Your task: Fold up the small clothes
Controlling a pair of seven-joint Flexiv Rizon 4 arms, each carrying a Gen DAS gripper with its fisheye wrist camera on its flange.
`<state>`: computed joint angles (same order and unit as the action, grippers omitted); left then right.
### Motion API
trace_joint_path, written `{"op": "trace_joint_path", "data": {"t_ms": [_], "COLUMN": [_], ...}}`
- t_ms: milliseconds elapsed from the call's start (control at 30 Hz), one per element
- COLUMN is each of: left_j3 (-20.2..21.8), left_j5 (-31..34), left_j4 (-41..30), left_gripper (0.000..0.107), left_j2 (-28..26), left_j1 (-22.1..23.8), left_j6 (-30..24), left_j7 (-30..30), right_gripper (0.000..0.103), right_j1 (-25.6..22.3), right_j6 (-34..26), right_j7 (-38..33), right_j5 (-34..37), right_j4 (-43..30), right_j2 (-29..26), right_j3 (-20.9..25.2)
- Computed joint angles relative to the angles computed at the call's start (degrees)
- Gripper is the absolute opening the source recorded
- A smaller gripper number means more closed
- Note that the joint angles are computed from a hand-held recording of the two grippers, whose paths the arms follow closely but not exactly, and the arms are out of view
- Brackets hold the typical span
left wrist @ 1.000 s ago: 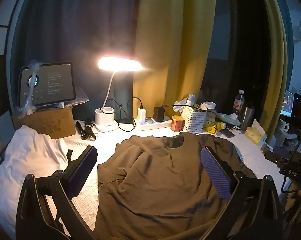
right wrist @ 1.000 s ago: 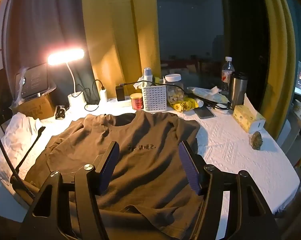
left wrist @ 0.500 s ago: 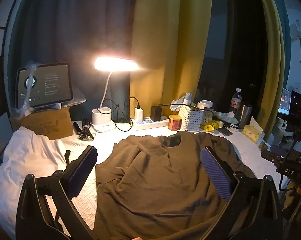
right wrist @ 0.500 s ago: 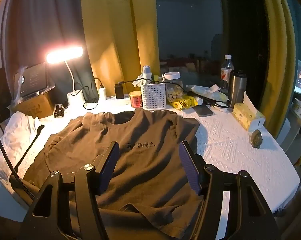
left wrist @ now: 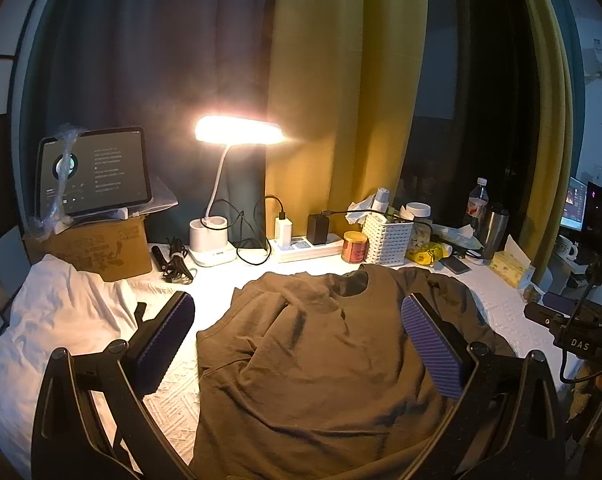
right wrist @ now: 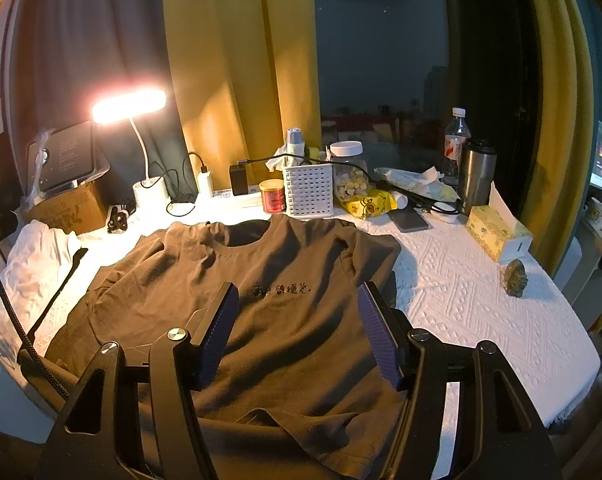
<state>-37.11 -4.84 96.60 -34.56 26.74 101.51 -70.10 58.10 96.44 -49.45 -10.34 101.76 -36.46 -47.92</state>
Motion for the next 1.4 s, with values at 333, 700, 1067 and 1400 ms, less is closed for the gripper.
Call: {"op": "trace_joint_path", "data": {"t_ms": [333, 700, 1067, 1400], "left_j3": [-0.38, 0.1, -0.06, -0.21], "left_j5": [0.5, 0.38, 0.57, 0.67], "left_j4": [0.19, 0.0, -0.41, -0.65], "left_gripper": [0.102, 0.102, 0.102, 0.102], "left_j2": [-0.16, -0.11, -0.41, -0.62], "left_j1": [0.44, 0.06, 0.26, 0.45], "left_j6": [0.3, 0.23, 0.21, 0.12], "left_j7": [-0.21, -0.43, -0.4, -0.01], "right_gripper": [0.065, 0.065, 0.065, 0.065], "right_j1": [-0.13, -0.31, -0.63, -0.85], "right_j6": [-0.22, -0.3, -0.43, -0.61], "right_j7": [0.24, 0.42, 0.59, 0.86], "right_j5": [-0.25, -0.66, -0.98, -1.32], "right_j4": [-0.18, -0.16, -0.36, -0.56], "right_j2": [-0.09, 0.06, 0.02, -0.17], "right_j3": [0.13, 0.29, 0.58, 0.76]}}
